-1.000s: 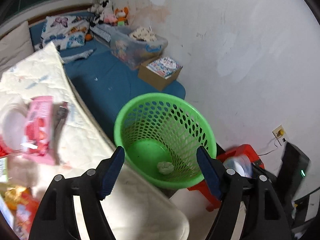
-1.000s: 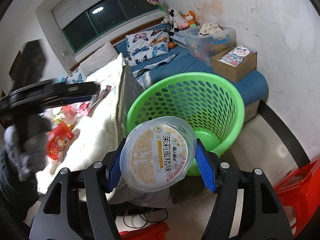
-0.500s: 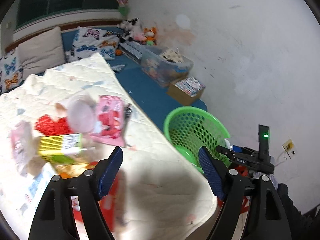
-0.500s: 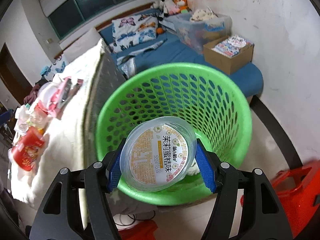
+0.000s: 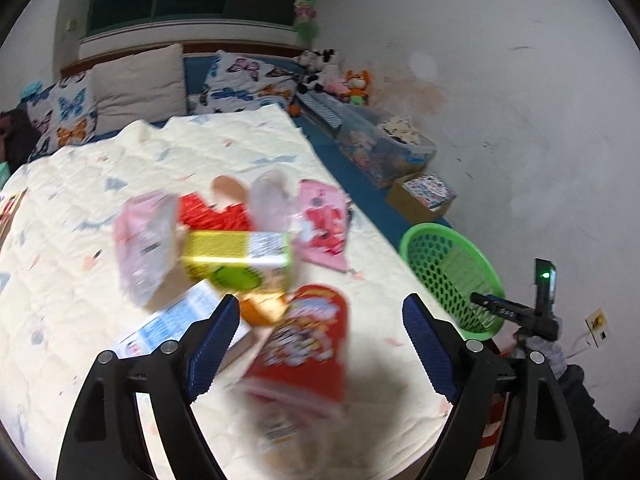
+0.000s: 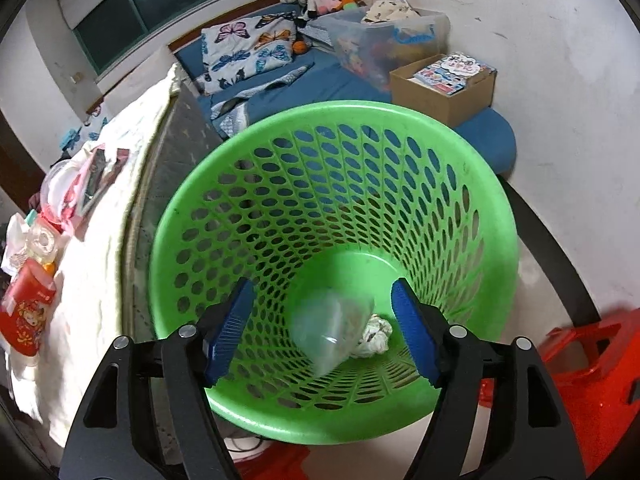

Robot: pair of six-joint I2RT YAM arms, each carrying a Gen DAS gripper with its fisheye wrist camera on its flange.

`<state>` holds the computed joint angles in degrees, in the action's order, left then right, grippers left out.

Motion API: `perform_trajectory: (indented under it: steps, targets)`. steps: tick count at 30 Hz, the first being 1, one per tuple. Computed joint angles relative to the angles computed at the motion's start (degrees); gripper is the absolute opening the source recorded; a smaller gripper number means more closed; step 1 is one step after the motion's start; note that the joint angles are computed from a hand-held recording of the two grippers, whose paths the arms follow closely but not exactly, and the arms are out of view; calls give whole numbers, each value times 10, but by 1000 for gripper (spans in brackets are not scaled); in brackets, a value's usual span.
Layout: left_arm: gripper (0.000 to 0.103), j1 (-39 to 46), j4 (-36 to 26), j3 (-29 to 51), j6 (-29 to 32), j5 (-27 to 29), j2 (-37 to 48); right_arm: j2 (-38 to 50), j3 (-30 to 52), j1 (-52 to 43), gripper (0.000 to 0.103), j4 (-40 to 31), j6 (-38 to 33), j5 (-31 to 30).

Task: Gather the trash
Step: 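Carry both items to the green wastebasket and open both grippers to drop them, then return the left gripper holding the pudding cup while the right gripper grasps the red cup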

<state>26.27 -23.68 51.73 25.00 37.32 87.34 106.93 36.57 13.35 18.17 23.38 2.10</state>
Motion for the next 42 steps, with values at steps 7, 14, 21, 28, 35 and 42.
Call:
perform_trajectory:
  steps: [7,14,21,28,35,42]
  targets:
    - [82,62,-21,-20,63,22,3,-48,-21,23,72,-11,16,17]
    - [82,92,-48,-42,124,36,3,-117,-37,96,72,-36,35,35]
    - [86,110,-59,-90,213,28,8,-147,-21,166,74,-52,56,36]
    - [86,101,-22,-111,230,12,33,-152,14,228,74,-79,62,56]
    - [86,99,-11,-99,237,12,78,-138,55,263,74,-104,70,51]
    - [86,94,-21,-75,250,14,122,-109,97,279,78,-118,90,19]
